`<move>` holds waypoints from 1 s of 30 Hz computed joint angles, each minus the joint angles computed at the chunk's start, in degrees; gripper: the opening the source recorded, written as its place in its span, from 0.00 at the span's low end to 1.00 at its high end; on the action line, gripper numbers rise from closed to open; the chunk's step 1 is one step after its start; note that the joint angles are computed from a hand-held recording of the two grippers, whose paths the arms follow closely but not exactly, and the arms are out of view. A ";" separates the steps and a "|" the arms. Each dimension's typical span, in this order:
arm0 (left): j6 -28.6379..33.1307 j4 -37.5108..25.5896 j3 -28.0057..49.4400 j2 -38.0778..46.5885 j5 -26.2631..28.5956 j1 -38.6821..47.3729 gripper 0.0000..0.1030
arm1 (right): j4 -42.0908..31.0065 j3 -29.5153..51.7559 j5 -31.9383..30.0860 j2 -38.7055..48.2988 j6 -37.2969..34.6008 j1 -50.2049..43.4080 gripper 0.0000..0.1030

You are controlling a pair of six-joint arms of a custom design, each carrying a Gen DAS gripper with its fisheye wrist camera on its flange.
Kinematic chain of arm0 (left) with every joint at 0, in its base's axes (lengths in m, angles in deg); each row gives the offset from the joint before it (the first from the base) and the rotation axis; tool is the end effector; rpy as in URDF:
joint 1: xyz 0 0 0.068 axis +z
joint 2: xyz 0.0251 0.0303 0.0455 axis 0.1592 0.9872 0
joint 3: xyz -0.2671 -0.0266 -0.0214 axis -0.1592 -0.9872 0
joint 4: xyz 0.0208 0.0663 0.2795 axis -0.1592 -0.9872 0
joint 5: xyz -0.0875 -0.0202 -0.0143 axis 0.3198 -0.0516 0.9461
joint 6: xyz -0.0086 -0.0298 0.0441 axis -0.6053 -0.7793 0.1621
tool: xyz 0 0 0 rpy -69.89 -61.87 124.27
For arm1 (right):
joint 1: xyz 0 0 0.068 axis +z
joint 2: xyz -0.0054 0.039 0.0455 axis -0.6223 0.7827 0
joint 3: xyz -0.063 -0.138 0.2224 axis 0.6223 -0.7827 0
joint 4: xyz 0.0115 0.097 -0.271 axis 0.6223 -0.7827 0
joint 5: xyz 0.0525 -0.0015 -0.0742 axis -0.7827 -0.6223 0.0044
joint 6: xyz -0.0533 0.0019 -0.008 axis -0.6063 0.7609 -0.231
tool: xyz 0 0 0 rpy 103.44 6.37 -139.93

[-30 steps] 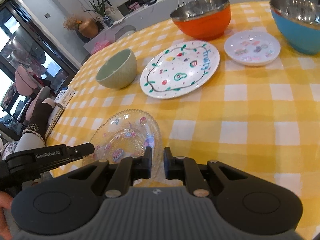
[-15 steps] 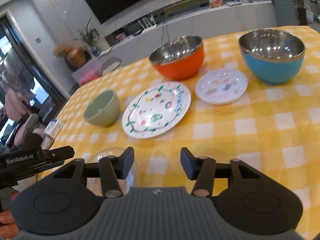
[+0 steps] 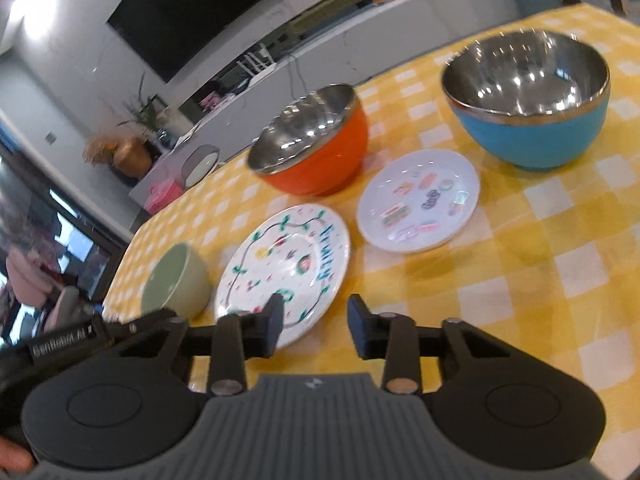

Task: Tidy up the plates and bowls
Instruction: 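Move both grippers to the painted 'Fruit' plate rim and close on it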

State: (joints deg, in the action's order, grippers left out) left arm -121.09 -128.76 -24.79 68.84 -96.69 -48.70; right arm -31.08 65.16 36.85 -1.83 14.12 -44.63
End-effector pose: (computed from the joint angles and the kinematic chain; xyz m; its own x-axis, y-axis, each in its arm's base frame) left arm 0.1425 -0.1867 0.2301 -0.6119 -0.4994 -0.6134 -0.3462 0.8663 -0.3600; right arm 0.2147 -0.0001 0.2070 -0.8381 0.1885 -0.5120 -0.1836 0.7863 0.5900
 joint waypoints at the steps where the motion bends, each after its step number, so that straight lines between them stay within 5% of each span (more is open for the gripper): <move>1: 0.55 0.94 -0.55 0.20 0.71 0.85 0.54 | 0.93 0.14 -0.27 1.24 0.70 -0.13 0.29; 23: 8.72 15.80 -6.74 1.67 9.08 10.35 0.53 | 15.21 0.01 -1.49 13.25 5.09 1.87 0.17; 30: 9.15 17.41 -7.11 1.99 9.77 11.24 0.35 | 16.62 -0.37 -1.13 13.64 5.65 2.39 0.07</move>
